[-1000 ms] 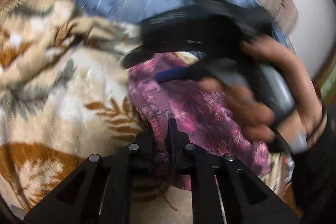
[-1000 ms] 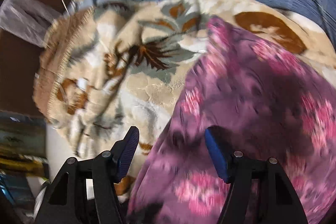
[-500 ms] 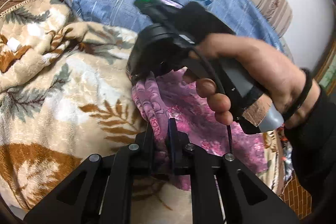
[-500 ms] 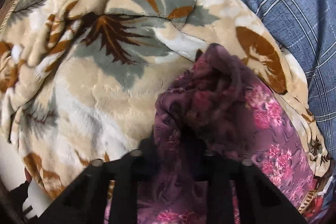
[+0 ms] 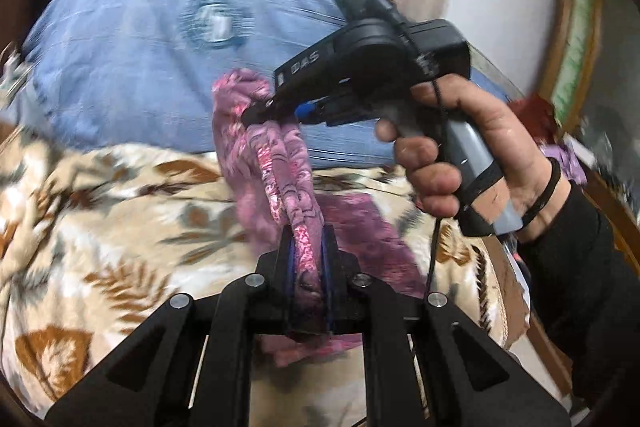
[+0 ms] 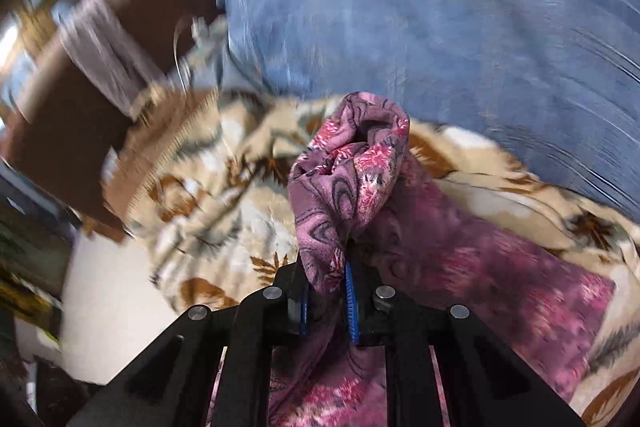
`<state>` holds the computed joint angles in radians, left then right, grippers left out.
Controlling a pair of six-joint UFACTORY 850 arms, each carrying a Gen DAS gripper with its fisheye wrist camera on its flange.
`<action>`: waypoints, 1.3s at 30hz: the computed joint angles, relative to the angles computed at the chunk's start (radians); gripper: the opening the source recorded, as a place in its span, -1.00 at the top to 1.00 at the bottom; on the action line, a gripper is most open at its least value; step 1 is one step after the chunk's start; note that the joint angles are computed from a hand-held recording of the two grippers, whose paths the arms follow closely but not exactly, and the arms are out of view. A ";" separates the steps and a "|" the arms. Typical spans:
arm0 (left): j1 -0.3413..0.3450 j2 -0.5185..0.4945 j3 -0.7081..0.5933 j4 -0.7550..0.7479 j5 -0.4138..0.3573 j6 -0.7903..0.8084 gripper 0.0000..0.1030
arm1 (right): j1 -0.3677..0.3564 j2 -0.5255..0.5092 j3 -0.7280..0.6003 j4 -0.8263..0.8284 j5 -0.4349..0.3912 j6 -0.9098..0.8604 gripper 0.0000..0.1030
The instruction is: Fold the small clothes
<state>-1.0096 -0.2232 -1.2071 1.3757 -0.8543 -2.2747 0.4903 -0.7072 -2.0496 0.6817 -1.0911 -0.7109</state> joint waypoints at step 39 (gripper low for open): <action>0.123 -0.059 0.071 -0.253 0.449 -0.126 -0.48 | -0.425 0.405 1.006 0.752 0.287 -0.626 -0.27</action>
